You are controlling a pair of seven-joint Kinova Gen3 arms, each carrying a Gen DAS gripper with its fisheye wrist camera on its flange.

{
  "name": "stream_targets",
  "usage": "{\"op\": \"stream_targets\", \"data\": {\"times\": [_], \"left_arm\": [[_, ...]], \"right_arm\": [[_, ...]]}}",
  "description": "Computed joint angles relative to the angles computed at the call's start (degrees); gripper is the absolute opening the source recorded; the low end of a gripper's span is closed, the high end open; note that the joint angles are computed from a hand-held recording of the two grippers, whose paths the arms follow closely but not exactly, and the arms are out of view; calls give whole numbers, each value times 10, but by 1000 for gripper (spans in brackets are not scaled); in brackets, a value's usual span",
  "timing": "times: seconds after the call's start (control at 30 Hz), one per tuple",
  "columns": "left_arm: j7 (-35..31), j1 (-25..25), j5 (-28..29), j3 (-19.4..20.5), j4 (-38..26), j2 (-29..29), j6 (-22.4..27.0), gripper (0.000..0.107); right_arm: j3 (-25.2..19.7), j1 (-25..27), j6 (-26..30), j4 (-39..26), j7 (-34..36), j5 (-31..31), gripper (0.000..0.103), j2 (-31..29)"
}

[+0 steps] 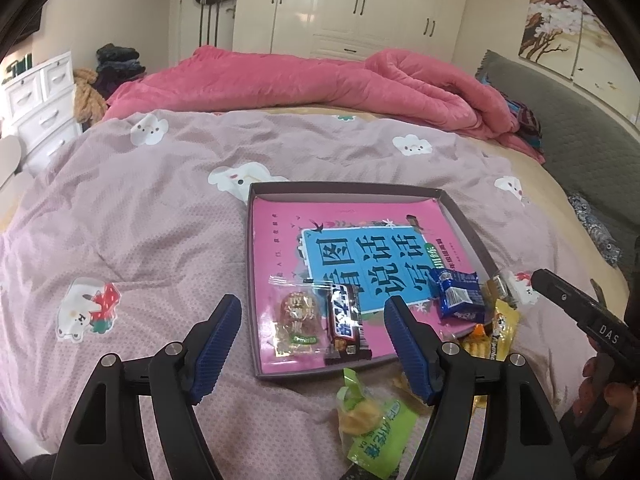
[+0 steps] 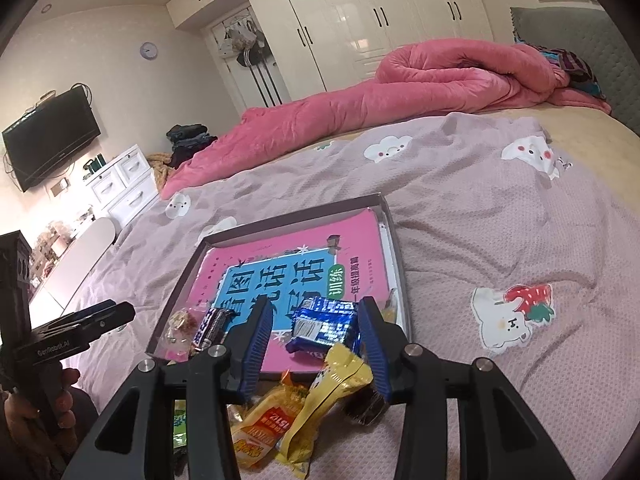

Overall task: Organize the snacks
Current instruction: 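Open both tools and pull them back from the tray toward the snack pile, then grasp the clear floss-filled bag with the left tool while the right tool grasps the gold packet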

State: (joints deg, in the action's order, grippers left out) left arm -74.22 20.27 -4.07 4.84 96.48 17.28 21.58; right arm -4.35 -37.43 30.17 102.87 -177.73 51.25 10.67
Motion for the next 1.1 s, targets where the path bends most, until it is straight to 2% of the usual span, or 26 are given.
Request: {"op": "stream_targets", "data": {"times": [0.17,0.3,0.63,0.9,1.1], "left_arm": [[-10,-12,13,12,8,-9,2,76],[1,0,4,3,10,-12,10,77],[5,4,1,9,17,-18,18,77],[-17,5,9,29,22,-19,20,77],[-28,30,0,29,21,-13,28,77]], "right_arm": [[-5,-7,9,2,-9,7,46,-5],[-10,-7,13,4,-15,6,49,-8],[-20,-4,15,12,-18,2,49,-17],[-31,-8,38,11,-4,-16,50,-19],[-37,-8,41,13,8,-40,49,-21]]}}
